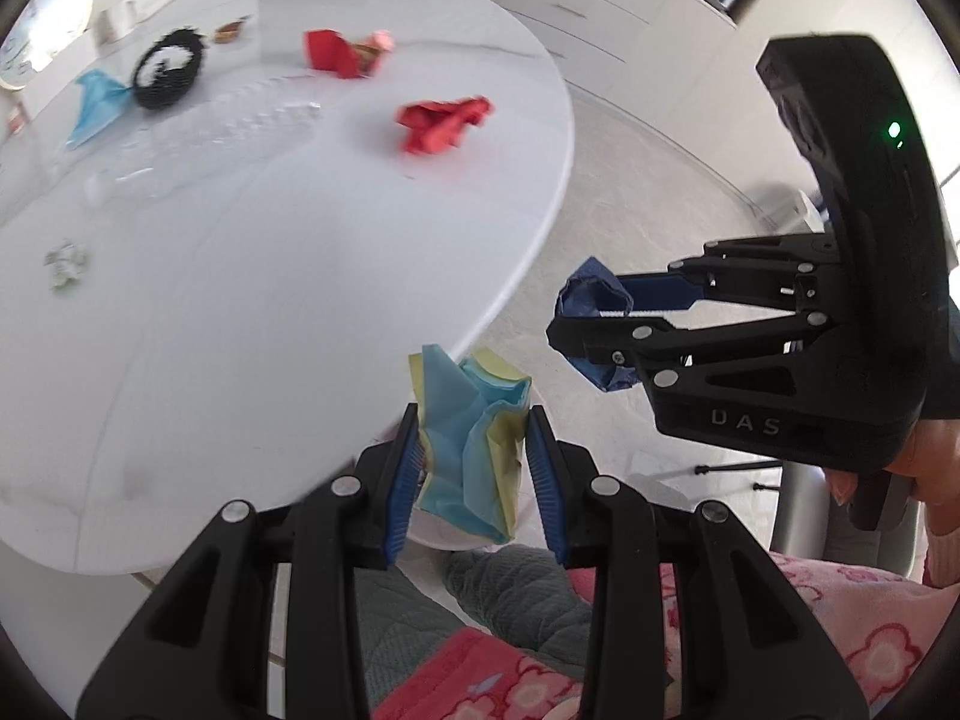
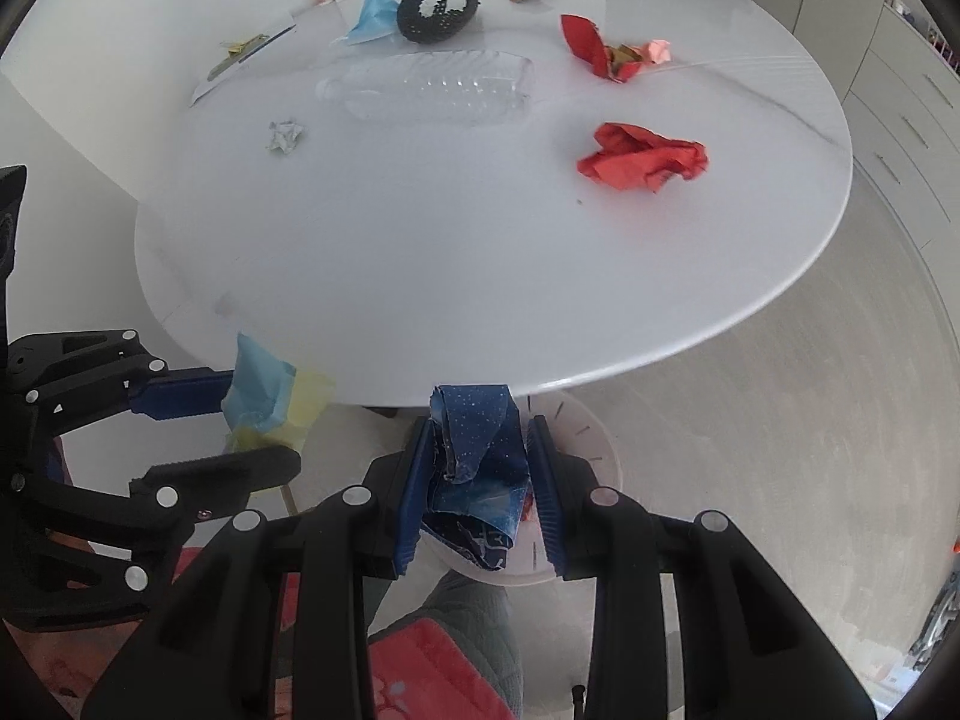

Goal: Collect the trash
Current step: 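Carry both papers over the wastebasket and open both grippers to drop them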

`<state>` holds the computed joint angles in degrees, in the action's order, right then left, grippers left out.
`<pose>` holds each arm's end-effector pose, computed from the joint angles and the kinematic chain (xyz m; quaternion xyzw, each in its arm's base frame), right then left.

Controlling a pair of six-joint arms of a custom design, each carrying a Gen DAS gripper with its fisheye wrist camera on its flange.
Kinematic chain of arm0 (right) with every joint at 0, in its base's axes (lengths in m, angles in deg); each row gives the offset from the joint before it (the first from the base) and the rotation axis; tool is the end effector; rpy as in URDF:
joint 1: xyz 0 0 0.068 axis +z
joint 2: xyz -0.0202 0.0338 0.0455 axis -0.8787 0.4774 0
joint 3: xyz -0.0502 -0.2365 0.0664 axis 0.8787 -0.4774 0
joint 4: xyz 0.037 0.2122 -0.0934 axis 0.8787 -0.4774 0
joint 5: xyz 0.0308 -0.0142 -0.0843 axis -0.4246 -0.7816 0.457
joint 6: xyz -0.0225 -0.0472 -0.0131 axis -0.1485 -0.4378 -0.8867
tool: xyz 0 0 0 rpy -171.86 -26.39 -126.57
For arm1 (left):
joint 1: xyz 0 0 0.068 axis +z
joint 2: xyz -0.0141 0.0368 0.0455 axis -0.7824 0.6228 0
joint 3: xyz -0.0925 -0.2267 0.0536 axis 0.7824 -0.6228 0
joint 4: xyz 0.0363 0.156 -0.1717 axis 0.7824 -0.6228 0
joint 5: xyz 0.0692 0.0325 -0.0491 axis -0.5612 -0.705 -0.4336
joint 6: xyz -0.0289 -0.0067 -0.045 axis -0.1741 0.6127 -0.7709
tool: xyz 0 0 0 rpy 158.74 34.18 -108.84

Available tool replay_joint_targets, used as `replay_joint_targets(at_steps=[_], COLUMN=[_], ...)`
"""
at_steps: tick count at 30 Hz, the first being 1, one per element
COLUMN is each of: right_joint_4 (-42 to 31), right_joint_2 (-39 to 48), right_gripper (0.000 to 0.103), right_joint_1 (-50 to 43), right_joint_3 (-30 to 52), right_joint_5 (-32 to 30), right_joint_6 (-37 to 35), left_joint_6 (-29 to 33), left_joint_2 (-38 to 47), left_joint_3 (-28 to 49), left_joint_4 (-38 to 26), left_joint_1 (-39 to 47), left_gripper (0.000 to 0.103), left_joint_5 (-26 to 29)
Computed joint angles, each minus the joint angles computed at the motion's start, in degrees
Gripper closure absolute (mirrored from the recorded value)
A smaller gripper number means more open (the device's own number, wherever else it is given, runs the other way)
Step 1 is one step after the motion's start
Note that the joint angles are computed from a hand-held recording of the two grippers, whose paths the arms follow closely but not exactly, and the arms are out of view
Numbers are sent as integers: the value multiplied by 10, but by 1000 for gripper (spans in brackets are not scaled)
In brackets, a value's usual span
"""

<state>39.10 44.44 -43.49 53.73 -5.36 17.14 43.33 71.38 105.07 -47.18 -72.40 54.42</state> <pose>0.1494 0.0492 0.1618 0.0533 0.9815 0.0733 0.1689 0.2135 -0.0967 0.1864 0.3945 0.8908 -0.1970 0.1100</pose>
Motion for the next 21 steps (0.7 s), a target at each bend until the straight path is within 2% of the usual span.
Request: replay_joint_targets(at_steps=[5,11,13,15,21], right_joint_4=[-43,-59,-60,-55,-37], right_joint_2=[-97,-141,-146,-146,-127], right_gripper=[70,70,70,70,70], right_joint_1=[-57,-106,-114,-115,-112], right_joint_3=[-52,-81,-85,-89,-94], right_joint_5=[-23,-46,-52,-54,-58], right_joint_6=[-27,-66,-74,-75,-76], left_joint_6=[-46,-74,-83,-90,-88], left_joint_2=[17,40,41,32,5], left_joint_3=[-27,-39,-39,-44,-44], left_joint_4=[27,52,55,59,56], left_joint_1=[-74,-114,-122,-126,-111], left_gripper=[69,65,58,44,39], left_joint_5=[-17,-37,-42,-48,-64])
